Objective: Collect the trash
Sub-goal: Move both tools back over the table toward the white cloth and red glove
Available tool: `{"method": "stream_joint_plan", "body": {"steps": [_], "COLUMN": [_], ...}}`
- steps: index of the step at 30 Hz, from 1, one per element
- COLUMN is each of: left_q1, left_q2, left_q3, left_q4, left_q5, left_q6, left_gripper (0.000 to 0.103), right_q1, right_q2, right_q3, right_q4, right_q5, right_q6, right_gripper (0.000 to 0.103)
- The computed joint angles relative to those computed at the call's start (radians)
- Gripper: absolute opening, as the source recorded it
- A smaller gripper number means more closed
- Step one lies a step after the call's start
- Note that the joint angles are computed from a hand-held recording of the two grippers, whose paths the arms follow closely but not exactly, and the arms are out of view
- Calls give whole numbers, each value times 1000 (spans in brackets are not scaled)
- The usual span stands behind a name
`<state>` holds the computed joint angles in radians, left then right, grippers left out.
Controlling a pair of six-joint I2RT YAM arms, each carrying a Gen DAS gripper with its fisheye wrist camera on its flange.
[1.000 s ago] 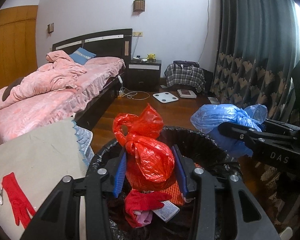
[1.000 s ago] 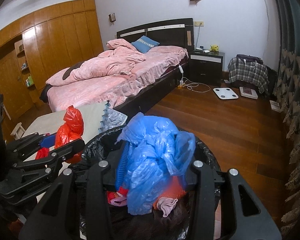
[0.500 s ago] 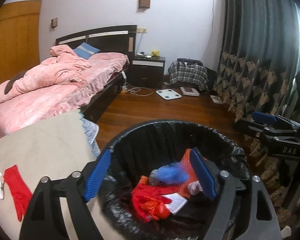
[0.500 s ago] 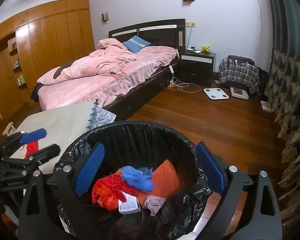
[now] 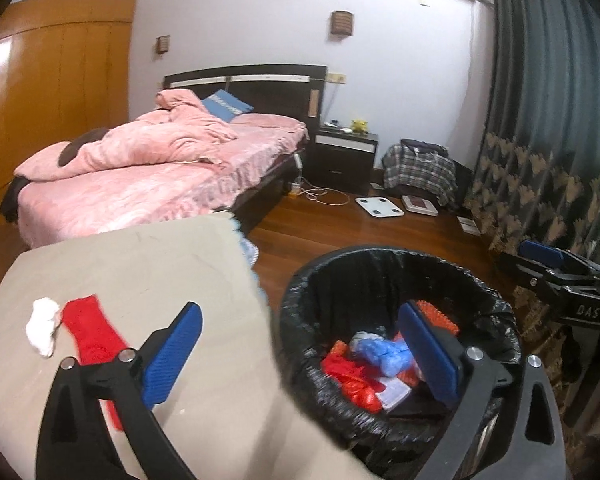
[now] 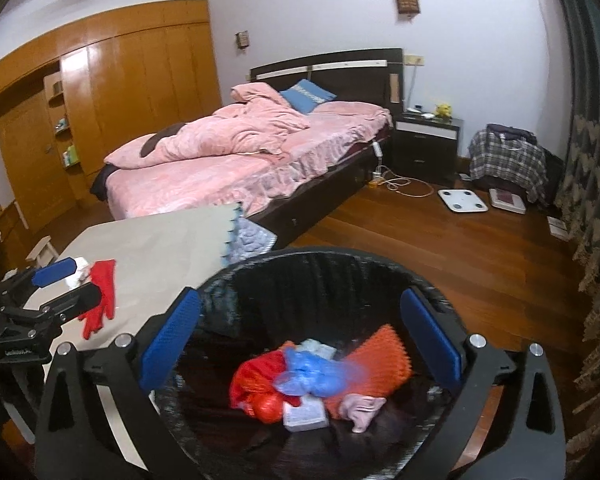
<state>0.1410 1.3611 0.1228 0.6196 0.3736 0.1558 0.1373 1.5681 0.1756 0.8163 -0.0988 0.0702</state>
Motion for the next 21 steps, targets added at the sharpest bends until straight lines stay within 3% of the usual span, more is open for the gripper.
{"method": "stream_joint_plan", "body": {"steps": [10, 16, 21], "left_q1": [370, 618, 750], "left_q2": [-56, 73, 198], "left_q3": [-4, 66, 136], "left_q4": [-108, -114, -87], "left_q5": [177, 278, 304], "left_q6": [170, 279, 336], "left_gripper": [97, 97, 97], "right_q1": [281, 433, 518], "right_q2": [108, 204, 297], "right_q3": [125, 261, 382], "right_q4": [-44, -98, -127], "right_q5": [145, 193, 212], "right_q6": [85, 106, 115], "right_gripper": [98, 98, 98]}}
